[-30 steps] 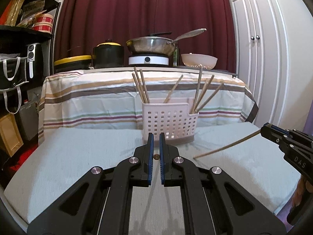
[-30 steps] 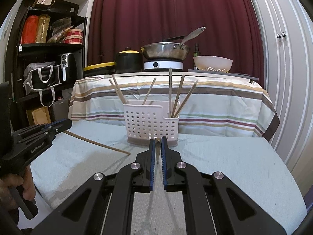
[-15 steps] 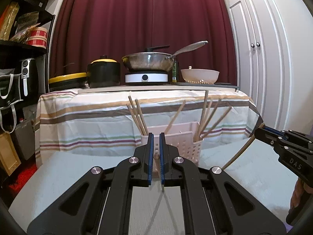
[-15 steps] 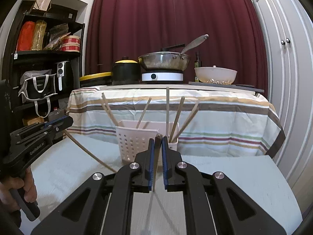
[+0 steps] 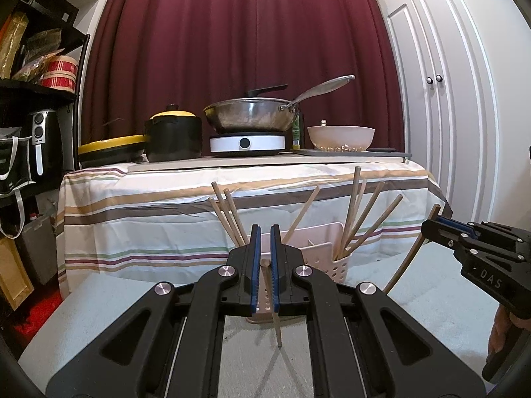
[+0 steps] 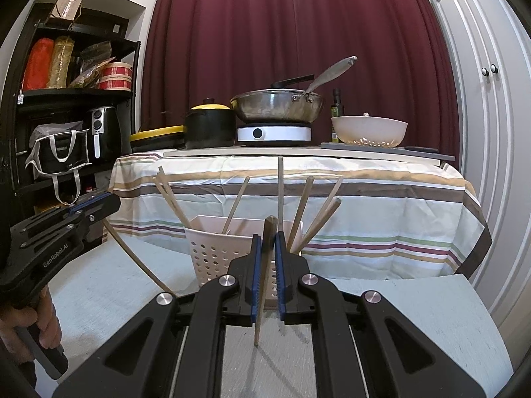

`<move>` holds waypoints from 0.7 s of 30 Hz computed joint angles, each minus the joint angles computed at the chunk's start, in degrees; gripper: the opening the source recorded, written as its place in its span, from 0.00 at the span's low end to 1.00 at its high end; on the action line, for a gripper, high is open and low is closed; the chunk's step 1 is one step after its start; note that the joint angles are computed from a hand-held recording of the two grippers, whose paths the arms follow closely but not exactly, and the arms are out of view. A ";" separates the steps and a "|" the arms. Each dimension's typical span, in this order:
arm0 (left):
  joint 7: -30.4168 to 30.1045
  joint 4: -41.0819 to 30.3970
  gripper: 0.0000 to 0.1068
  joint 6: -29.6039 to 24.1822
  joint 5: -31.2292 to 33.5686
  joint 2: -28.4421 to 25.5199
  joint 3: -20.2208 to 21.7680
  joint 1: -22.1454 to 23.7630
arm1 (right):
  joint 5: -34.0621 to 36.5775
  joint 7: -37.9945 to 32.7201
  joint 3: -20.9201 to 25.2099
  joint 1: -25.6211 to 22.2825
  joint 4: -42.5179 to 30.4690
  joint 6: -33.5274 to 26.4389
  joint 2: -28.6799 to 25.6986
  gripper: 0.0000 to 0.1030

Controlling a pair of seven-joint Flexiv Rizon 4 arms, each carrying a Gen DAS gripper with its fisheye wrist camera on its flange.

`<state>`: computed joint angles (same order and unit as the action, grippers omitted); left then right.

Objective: Organize utensils
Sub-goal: 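Lower both held chopsticks into the pink basket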

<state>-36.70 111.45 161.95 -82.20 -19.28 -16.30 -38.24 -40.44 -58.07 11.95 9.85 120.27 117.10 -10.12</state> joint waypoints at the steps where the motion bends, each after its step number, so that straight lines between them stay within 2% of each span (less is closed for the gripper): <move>1: -0.10 -0.03 0.06 -0.21 0.05 0.02 0.04 0.13 | -0.01 0.09 0.00 0.04 -0.31 -0.10 -0.23 0.09; 6: -0.09 -0.29 0.06 -0.49 1.07 -0.28 0.23 0.41 | -0.64 1.01 0.29 -0.39 -1.53 -0.32 -1.13 0.09; 11: -0.08 -0.39 0.06 -1.13 2.34 -0.44 0.50 0.77 | -4.58 4.61 1.12 -2.45 -2.85 0.25 -2.28 0.09; 16: 0.51 -0.84 0.06 -2.87 1.74 0.24 0.46 1.32 | -11.92 11.25 1.68 -5.48 -5.13 1.21 -3.94 0.08; 21: 1.40 -1.75 0.05 -4.19 0.26 1.42 0.56 1.84 | -16.72 15.43 0.86 -6.22 -6.50 1.88 -4.59 0.08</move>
